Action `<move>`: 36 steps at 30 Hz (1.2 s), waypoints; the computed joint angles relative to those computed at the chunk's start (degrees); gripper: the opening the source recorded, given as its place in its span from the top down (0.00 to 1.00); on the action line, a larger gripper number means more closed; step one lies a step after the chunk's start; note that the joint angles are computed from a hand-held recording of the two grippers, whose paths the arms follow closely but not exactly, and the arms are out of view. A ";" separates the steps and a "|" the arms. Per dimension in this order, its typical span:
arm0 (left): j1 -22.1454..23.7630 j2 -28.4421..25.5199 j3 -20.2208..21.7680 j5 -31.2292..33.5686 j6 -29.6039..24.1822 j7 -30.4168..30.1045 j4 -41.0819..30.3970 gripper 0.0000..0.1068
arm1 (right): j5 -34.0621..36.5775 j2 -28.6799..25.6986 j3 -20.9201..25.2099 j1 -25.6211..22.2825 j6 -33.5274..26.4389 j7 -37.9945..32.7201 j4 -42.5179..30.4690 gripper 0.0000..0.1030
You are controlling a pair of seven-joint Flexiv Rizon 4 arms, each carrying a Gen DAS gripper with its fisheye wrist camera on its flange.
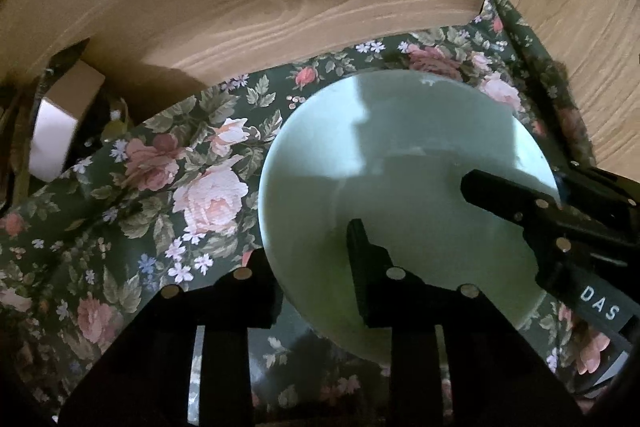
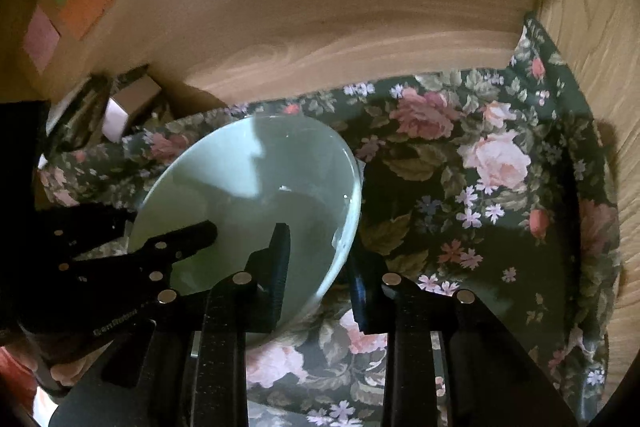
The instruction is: Organize plates and bowls
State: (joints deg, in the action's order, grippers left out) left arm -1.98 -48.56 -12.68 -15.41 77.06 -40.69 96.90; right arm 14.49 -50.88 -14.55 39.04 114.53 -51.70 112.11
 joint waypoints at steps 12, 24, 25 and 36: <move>13.85 6.73 -14.54 -3.35 9.15 6.11 12.55 0.73 | 7.74 3.90 -4.75 8.39 4.86 -5.01 4.12 0.76; 28.61 9.61 -26.98 1.02 15.17 4.56 21.82 0.73 | 15.14 5.48 -8.36 16.96 5.19 -10.11 4.22 0.76; 29.85 9.74 -27.81 1.79 15.40 4.17 22.35 0.73 | 15.61 5.44 -8.50 17.51 5.30 -10.37 4.22 0.76; 40.50 10.35 -33.40 10.21 18.89 -2.12 27.04 0.73 | 18.30 4.45 -8.46 21.21 5.54 -13.37 2.12 0.76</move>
